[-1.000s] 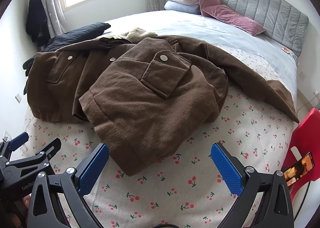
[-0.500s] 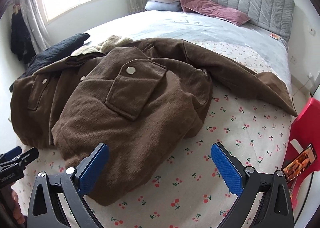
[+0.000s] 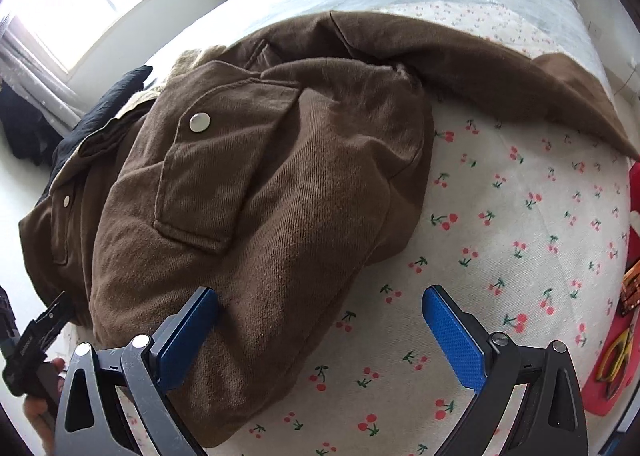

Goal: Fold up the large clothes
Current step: 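Grasp the brown jacket's hem with both grippers, then lift the brown jacket with both grippers and shake it out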

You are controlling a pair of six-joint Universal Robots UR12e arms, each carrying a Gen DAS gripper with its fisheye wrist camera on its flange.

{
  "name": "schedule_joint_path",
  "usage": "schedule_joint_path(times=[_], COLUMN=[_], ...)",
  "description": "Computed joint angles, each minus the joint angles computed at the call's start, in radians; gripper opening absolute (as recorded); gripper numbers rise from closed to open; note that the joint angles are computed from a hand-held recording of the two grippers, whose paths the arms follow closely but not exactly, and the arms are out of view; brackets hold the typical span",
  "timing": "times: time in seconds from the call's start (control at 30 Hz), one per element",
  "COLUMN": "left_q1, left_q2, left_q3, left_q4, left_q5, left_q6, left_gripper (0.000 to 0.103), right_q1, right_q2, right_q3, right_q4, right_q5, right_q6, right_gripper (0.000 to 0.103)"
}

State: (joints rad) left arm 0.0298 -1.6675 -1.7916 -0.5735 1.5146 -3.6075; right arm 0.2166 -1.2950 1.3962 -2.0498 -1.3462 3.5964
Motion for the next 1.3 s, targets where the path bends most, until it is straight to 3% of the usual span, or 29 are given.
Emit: schedule_joint_path(times=[0.13,0.33,0.57,0.7,0.83,0.93,1.0,1.07,1.1,1.17,1.2,1.23,1.3], left_q1=[0.001,0.019,0.045,0.048,0.076,0.099,0.119,0.13,0.129,0.124,0.118,0.112,0.091], left_q2=[0.017,0.054,0.079,0.05,0.03,0.025,0.025,0.024,0.023,0.024,0.026,0.029,0.043], left_q3=[-0.009,-0.027,-0.023,-0.032,-0.069,-0.094,-0.105,-0.106,-0.105,-0.102,-0.099,-0.096,-0.093], left_q4=[0.026,0.039,0.026,0.063,0.122,0.201,0.212,0.197,0.19,0.178,0.166,0.157,0.143], left_q5=[0.009,-0.044,0.01,0.051,0.056,0.002,-0.075,-0.137,-0.157,-0.185,-0.198,-0.207,-0.195], left_q6=[0.026,0.033,0.031,0.049,0.109,0.191,0.19,0.186,0.184,0.184,0.178,0.175,0.167], left_gripper=[0.101,0.101,0.101,0.101,0.1,0.099,0.089,0.063,0.057,0.03,0.024,0.018,0.014], right_q1=[-0.023,-0.03,-0.093,-0.099,-0.113,-0.112,-0.103,-0.093,-0.086,-0.075,-0.073,-0.068,-0.054], right_q2=[0.012,0.007,0.027,0.016,-0.016,-0.04,-0.046,-0.041,-0.036,-0.022,-0.009,0.0,-0.008], right_q3=[0.021,0.037,0.047,0.064,0.141,0.193,0.207,0.217,0.215,0.204,0.202,0.199,0.192], right_q4=[0.018,-0.001,-0.021,-0.025,-0.111,-0.218,-0.262,-0.314,-0.327,-0.337,-0.331,-0.33,-0.325], right_q5=[0.169,0.193,0.426,0.457,0.557,0.559,0.54,0.544,0.55,0.588,0.641,0.66,0.599], right_q6=[0.029,0.032,0.114,0.037,0.053,0.103,0.107,0.12,0.107,0.077,0.078,0.092,0.062], right_gripper=[0.103,0.103,0.103,0.103,0.103,0.103,0.103,0.102,0.1,0.079,0.045,0.027,0.019])
